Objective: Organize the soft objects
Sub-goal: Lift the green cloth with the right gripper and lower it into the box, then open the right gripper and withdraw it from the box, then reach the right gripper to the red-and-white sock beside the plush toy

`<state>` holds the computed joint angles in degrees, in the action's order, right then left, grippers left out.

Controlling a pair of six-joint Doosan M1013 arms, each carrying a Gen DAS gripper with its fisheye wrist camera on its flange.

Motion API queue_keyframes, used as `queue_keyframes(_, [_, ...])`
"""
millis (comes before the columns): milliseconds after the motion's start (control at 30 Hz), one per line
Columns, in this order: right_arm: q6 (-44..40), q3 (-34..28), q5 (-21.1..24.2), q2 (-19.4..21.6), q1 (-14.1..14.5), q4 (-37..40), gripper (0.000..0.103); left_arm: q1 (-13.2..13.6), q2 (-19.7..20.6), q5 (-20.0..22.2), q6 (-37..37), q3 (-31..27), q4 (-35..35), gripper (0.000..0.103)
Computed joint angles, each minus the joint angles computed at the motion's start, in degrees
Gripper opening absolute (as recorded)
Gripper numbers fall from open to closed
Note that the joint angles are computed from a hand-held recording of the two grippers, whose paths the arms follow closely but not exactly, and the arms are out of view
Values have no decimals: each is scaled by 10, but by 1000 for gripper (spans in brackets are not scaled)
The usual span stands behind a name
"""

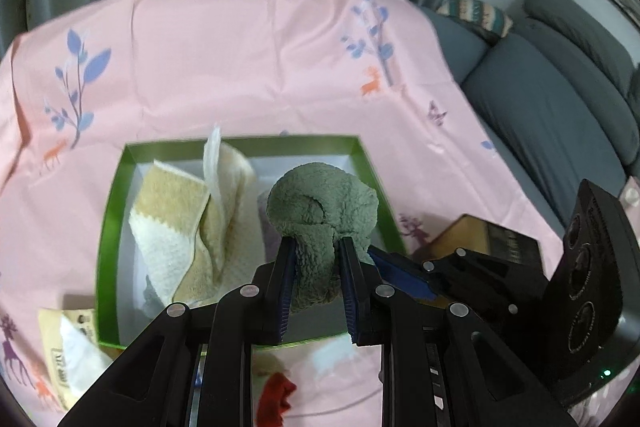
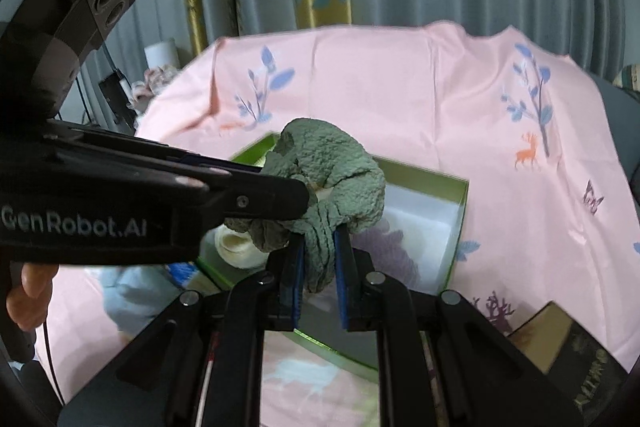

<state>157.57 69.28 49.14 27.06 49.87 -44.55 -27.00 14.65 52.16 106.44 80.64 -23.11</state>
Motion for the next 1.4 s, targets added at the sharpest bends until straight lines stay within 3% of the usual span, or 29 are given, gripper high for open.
queue_keyframes(400, [-104, -68, 66, 50, -32, 147, 18, 13, 50, 41, -61, -29, 23, 22])
queue_keyframes(533, [-98, -72, 79, 53, -36, 167, 32, 20, 60, 61, -73, -36, 10, 23])
queue_keyframes(633, [-81, -59, 77, 45, -32, 158, 39, 25, 59, 69, -89, -36, 7, 48])
queue_keyframes(700, [-64, -49, 78, 35, -26, 138, 42, 30, 50, 63, -94, -28, -2, 70])
queue_keyframes(800, [-20, -23, 76, 14, -9, 81, 54, 33, 32, 47, -97, -14, -3, 81])
queue_keyframes(1000, [58, 60, 7, -41, 28, -7, 69, 57, -26, 11, -52, 46, -71, 88])
queue_keyframes(1233, [64, 105, -95, -53, 34, 52, 69, 84, -93, -40, -21, 139, -118, 89])
queue_keyframes(1400, [90, 109, -138, -39, 38, 83, 69, 112, -121, -36, -16, 193, -173, 89])
